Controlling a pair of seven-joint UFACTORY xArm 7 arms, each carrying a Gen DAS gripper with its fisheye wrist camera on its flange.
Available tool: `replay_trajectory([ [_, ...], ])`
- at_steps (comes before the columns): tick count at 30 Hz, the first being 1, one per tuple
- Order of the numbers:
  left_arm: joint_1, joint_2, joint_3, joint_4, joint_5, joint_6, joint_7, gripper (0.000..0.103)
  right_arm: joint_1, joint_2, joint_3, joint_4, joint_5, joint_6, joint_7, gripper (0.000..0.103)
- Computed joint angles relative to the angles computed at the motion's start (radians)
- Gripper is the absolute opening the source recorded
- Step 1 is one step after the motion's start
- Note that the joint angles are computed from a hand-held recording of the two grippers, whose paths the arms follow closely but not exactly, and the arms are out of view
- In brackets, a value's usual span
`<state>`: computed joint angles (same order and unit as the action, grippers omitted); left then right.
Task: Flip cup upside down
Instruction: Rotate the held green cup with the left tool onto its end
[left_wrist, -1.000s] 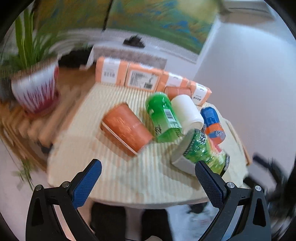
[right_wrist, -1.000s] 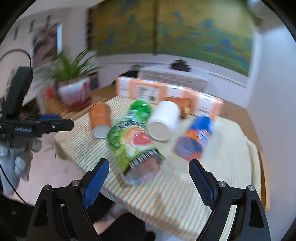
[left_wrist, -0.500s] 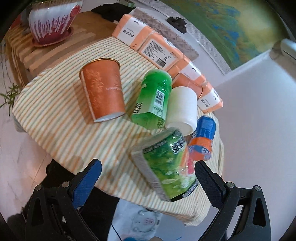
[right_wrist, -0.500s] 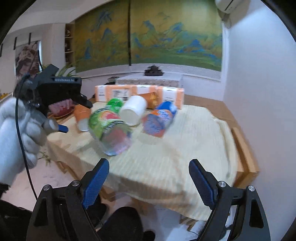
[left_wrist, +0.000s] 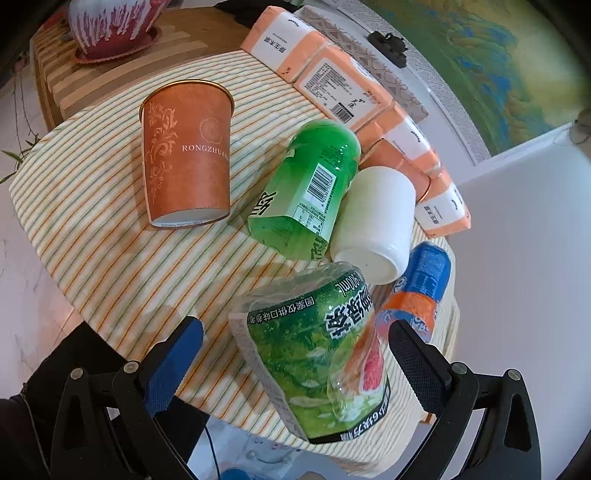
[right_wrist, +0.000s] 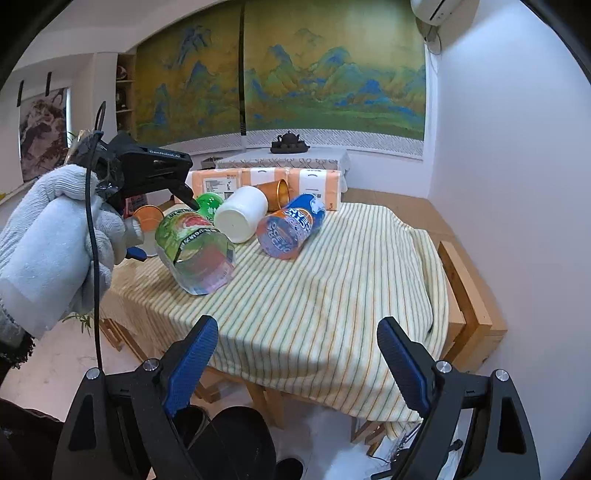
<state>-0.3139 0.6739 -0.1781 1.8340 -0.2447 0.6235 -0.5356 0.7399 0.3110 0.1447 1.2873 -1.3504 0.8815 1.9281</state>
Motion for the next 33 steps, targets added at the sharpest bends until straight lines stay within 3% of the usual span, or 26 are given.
replay_trajectory([
  [6, -0.012, 0.040, -0.004, 0.039, 0.004, 0.009, -0.006, 0.092, 0.003, -0.006, 0.001, -0.015, 0.003, 0.014, 0.017, 0.085],
  [16, -0.029, 0.029, -0.005, 0.023, 0.032, -0.015, 0.032, 0.091, -0.002, -0.027, 0.013, -0.047, -0.001, 0.041, 0.051, 0.085],
  [20, -0.010, -0.013, -0.020, -0.041, 0.021, -0.039, 0.089, 0.091, -0.002, -0.027, 0.019, -0.044, 0.002, 0.049, 0.055, 0.085],
  [28, -0.010, -0.121, -0.016, -0.196, 0.075, -0.227, 0.246, 0.091, -0.003, -0.012, 0.017, -0.033, -0.008, 0.042, 0.087, 0.085],
  [33, -0.074, -0.143, 0.054, -0.252, 0.201, -0.385, 0.283, 0.091, 0.003, 0.021, 0.005, 0.004, 0.006, 0.034, 0.064, 0.085],
])
